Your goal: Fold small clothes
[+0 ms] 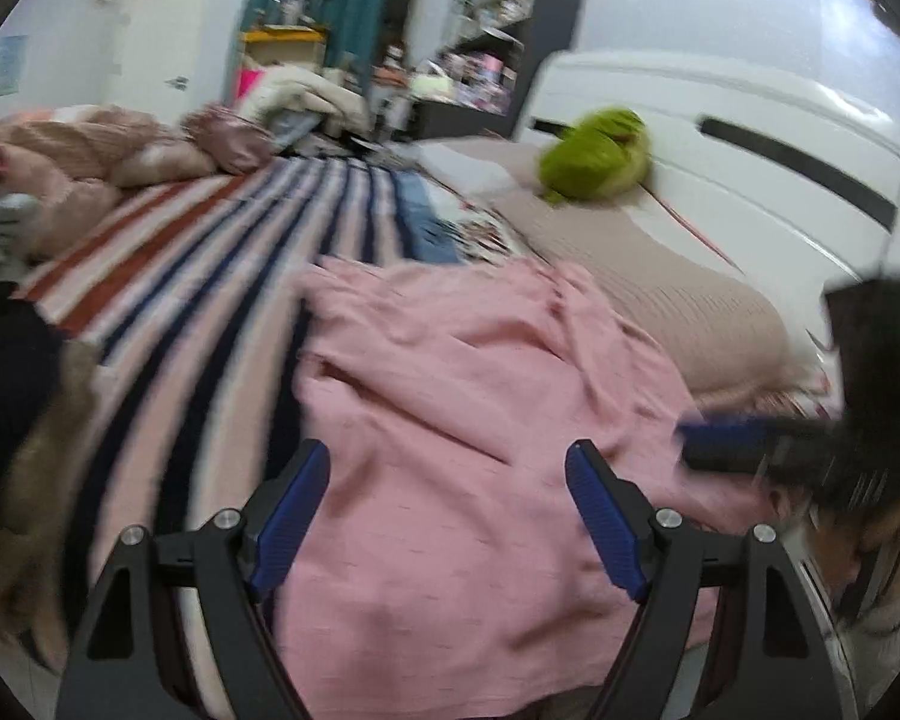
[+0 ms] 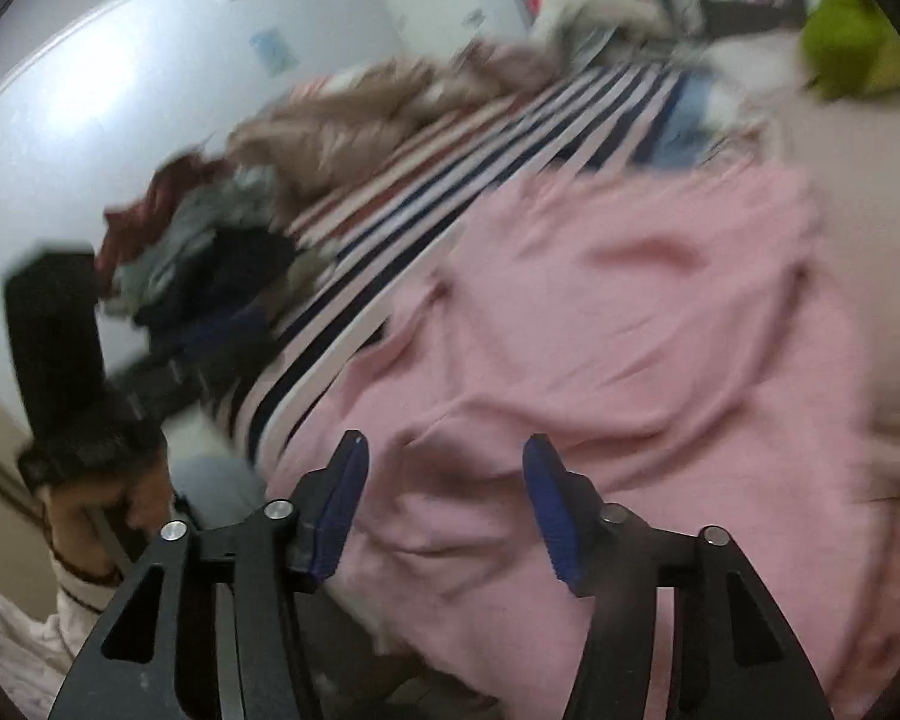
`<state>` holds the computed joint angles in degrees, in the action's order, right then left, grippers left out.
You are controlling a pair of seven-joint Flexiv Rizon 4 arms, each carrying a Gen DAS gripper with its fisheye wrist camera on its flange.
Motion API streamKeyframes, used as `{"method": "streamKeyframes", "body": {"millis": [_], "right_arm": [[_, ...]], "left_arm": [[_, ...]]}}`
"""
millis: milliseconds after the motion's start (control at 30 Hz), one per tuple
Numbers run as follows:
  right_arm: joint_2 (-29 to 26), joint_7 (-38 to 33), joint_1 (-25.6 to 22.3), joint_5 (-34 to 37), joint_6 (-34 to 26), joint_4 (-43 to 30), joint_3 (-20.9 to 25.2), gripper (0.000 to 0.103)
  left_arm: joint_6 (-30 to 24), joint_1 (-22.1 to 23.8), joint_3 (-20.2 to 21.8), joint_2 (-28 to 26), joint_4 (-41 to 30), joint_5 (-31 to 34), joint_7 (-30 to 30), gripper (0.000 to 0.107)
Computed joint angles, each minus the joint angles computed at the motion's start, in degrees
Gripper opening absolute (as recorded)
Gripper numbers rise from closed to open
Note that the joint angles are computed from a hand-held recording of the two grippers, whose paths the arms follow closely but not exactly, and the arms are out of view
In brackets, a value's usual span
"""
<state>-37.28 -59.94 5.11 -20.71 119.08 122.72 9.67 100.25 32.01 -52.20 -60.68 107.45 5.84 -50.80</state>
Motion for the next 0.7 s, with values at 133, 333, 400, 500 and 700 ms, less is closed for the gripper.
{"method": "streamKeyframes", "body": {"millis": [133,333,400,500,700], "right_arm": [[5.1,-5.5,8.5,13.9,3.3,6.0,-9.2,0.055],[3.8,-4.1,2.1,14.3,6.6,8.9,-5.1,0.056],[3.4,-3.5,0.9,13.3,7.2,9.5,-4.4,0.056],[2.8,-3.1,-0.3,11.9,8.1,9.8,-4.1,0.056],[2.3,-3.7,0.5,12.7,8.3,9.4,-5.7,0.056]], "left_arm": [[-6.1,-4.3,2.0,-0.7,-1.6,-1.8,3.1,0.076],[-8.0,-12.4,8.6,0.7,-3.4,-7.0,5.2,0.031],[-5.9,-12.1,8.2,0.8,-2.7,-7.5,5.9,0.008],[-2.8,-8.7,5.8,1.3,-0.7,-6.3,6.4,0.008],[-10.7,-10.2,13.6,8.1,-2.1,-6.6,7.5,0.032]]}}
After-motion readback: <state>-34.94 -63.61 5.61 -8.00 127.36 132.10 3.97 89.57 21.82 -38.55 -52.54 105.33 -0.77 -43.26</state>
